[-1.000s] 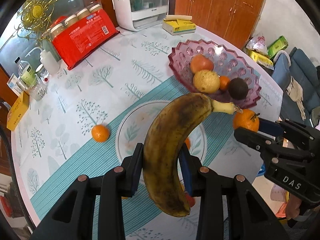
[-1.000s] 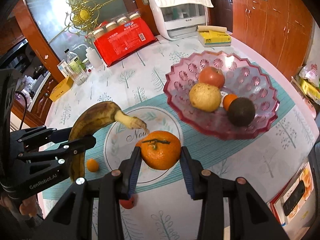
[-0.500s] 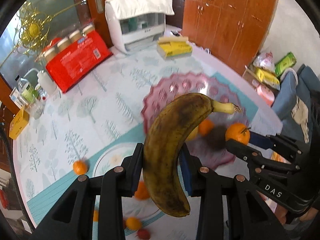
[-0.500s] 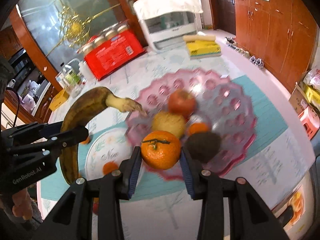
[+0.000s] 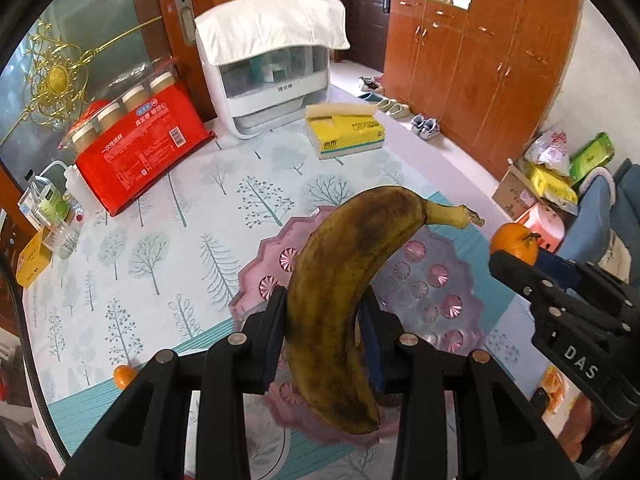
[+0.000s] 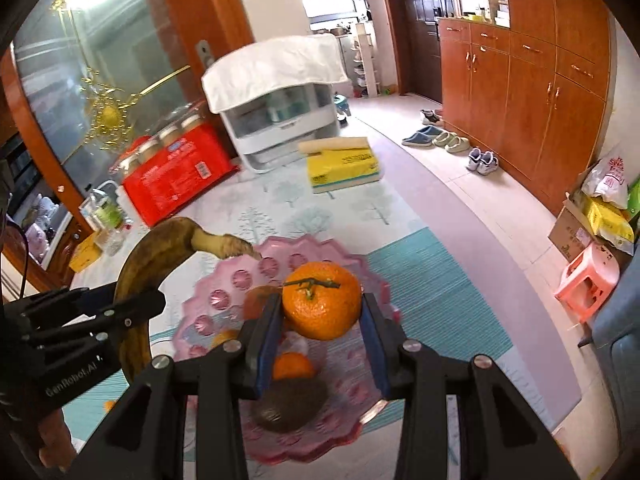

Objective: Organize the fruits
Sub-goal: 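Carry the banana and orange over the pink bowl with both tools, then open both tools to set the banana and orange into the bowl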

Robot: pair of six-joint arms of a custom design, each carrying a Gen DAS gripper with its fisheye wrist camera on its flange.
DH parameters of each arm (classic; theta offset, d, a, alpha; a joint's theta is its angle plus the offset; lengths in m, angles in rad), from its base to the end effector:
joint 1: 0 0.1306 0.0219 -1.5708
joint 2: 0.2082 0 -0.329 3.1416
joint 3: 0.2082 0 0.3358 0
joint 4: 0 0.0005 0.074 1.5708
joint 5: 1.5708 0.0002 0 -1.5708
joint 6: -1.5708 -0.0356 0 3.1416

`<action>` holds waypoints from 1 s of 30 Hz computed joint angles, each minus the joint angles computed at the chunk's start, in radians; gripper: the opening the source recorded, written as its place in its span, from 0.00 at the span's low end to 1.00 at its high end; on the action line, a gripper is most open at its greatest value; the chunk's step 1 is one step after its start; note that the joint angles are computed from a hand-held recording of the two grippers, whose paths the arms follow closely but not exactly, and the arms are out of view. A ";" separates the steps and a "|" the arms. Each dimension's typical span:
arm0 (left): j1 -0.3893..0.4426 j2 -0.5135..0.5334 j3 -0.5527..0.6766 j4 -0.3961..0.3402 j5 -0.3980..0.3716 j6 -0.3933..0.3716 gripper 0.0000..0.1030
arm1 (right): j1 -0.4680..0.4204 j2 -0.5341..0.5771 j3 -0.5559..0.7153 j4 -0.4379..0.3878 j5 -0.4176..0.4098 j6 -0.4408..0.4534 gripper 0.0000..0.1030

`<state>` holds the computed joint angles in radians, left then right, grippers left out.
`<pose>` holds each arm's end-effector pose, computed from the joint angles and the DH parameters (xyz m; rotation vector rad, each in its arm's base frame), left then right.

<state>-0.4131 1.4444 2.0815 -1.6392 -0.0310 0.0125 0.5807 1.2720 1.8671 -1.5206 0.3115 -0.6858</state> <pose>0.3460 -0.1510 0.5658 0.5013 2.5276 -0.1200 0.2863 0.1742 0.5602 0.2560 2.4291 0.1738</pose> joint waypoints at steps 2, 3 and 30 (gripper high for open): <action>-0.010 0.016 -0.021 0.013 -0.014 0.020 0.32 | -0.033 -0.006 -0.035 0.014 -0.032 0.013 0.38; -0.015 0.026 -0.029 0.017 -0.019 0.034 0.32 | -0.051 -0.008 -0.055 0.020 -0.054 0.016 0.38; -0.064 0.103 -0.151 0.040 -0.024 0.123 0.33 | -0.133 0.056 -0.202 0.048 -0.323 0.122 0.39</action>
<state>-0.4771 1.5471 1.9301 -1.5990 -0.0548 0.1358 0.4478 1.3276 1.6652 -1.4728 -0.0111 -0.5643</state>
